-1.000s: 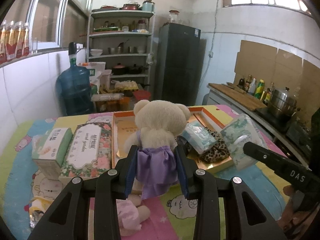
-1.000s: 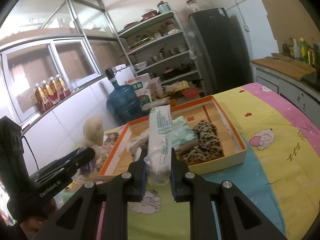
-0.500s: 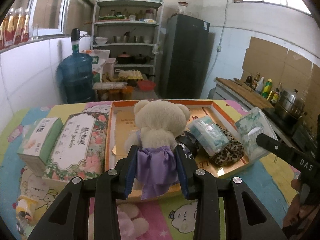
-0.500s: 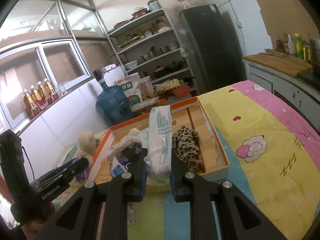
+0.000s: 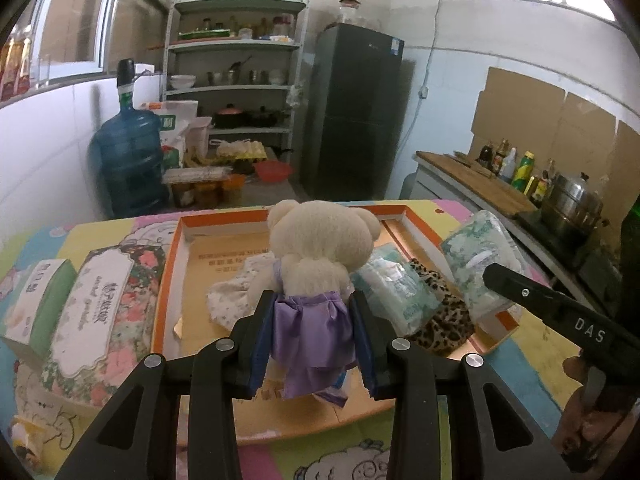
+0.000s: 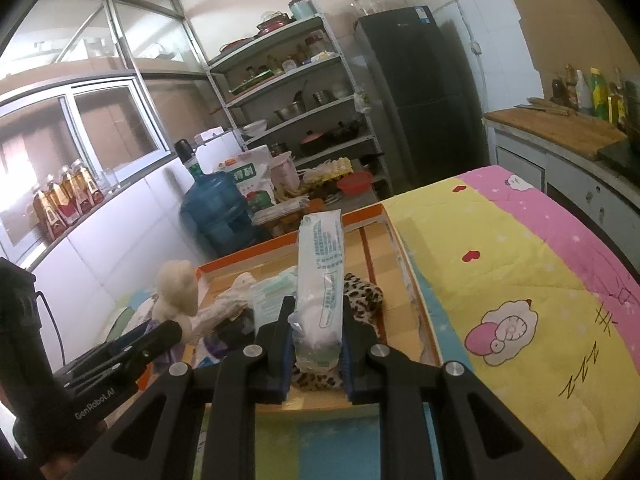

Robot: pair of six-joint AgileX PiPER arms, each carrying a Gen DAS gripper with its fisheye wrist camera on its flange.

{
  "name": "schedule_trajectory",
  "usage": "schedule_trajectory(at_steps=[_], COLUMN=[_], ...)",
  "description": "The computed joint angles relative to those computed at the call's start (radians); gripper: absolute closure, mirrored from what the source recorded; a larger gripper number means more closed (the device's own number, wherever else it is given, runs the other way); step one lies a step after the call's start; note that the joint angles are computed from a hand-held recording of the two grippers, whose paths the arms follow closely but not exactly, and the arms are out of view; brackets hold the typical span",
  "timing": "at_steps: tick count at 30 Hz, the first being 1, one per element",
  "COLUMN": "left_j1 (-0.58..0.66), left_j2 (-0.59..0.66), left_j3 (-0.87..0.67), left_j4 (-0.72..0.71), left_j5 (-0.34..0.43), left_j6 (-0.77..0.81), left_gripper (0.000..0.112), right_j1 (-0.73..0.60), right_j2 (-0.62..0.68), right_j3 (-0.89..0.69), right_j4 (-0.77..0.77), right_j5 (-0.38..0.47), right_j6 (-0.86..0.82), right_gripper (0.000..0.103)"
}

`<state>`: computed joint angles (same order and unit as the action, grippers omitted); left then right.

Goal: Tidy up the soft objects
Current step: 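Lower and release the teddy bear with left tool while right tool releases white roll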

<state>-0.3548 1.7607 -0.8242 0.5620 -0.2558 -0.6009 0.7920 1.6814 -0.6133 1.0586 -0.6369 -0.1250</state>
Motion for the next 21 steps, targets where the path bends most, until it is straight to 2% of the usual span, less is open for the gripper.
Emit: schedule_trajectory(at_steps=[9, 16, 21], left_j1=[-0.030, -0.035, -0.053], left_j2=[0.081, 0.111, 0.121], left_j3=[-0.087, -0.108, -0.112], left_j4=[-0.035, -0.129, -0.249], left_j5=[0.063, 0.064, 0.065], left_j6=[0.021, 0.121, 0.234], left_gripper=[0.074, 0.074, 0.073], right_j1=[-0.065, -0.099, -0.102], right_j2=[0.041, 0.075, 0.101], right_j3=[-0.023, -0.052, -0.090], right_j4=[-0.066, -0.087, -0.026], right_j5=[0.055, 0.090, 0.112], right_j6=[0.028, 0.021, -0.056], right_gripper=[0.084, 0.084, 0.084])
